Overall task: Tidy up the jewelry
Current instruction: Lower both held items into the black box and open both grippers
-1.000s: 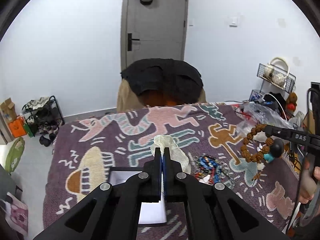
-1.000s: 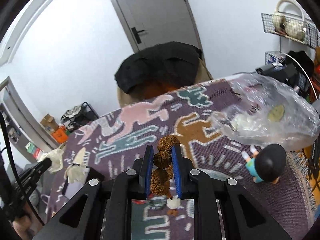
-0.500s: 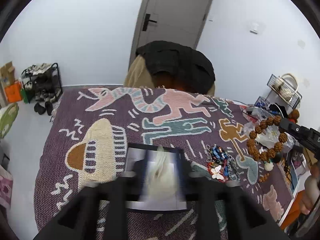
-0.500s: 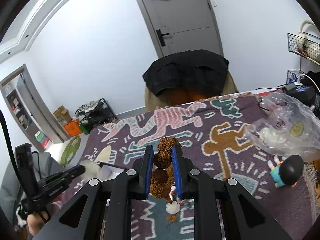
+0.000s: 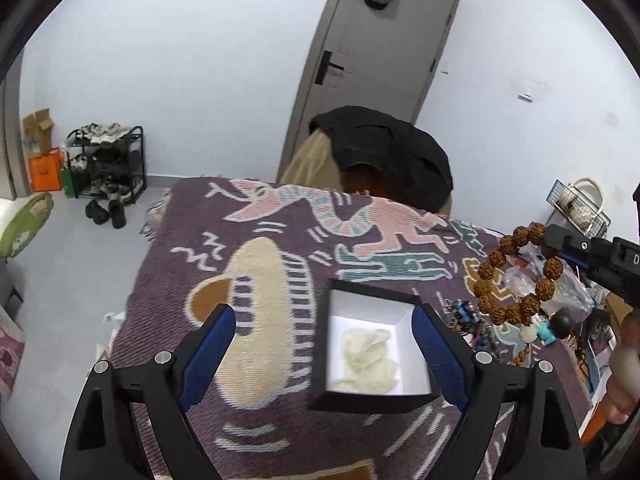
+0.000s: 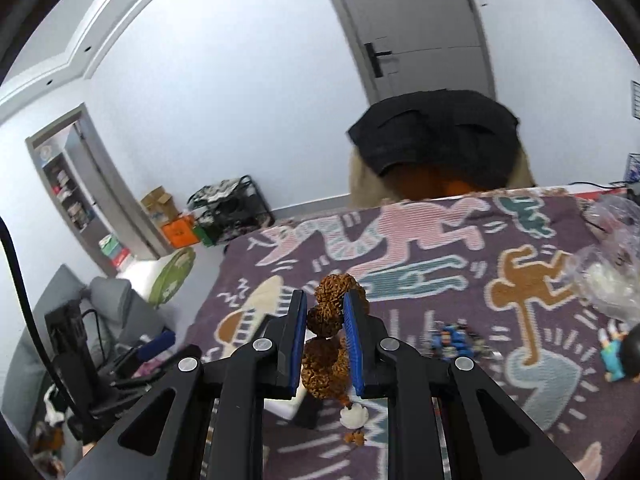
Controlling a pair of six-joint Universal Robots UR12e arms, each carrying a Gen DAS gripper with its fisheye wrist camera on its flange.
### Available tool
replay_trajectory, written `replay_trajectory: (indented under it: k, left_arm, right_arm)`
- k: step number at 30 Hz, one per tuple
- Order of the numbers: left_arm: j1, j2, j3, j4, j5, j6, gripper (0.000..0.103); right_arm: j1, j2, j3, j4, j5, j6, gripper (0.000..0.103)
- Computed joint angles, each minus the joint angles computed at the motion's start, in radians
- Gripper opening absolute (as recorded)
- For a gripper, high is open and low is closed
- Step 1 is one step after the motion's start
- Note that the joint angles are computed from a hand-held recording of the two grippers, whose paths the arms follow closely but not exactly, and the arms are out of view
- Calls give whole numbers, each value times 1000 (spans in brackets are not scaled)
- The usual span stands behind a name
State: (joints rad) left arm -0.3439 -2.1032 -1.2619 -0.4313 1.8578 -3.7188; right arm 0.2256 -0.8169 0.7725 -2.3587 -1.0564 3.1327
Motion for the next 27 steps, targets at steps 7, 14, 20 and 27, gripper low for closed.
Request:
replay_trajectory:
  k: [7,14,20,27]
  left_arm:
    - [12,45,-88,59,44,-32,90]
    - [6,64,-120,95,115,-42,90]
    - [-7,47,-91,102,121,-10,90]
    - [-26,-1,-1,49,85,39,90]
  right_arm:
    - [35,43,-68,74,51,-25,20]
    - [40,58,-84,121,58,-8,72]
    - [12,23,-18,93,30,15,72]
    - [-40,-28,90,20,-35,94,72]
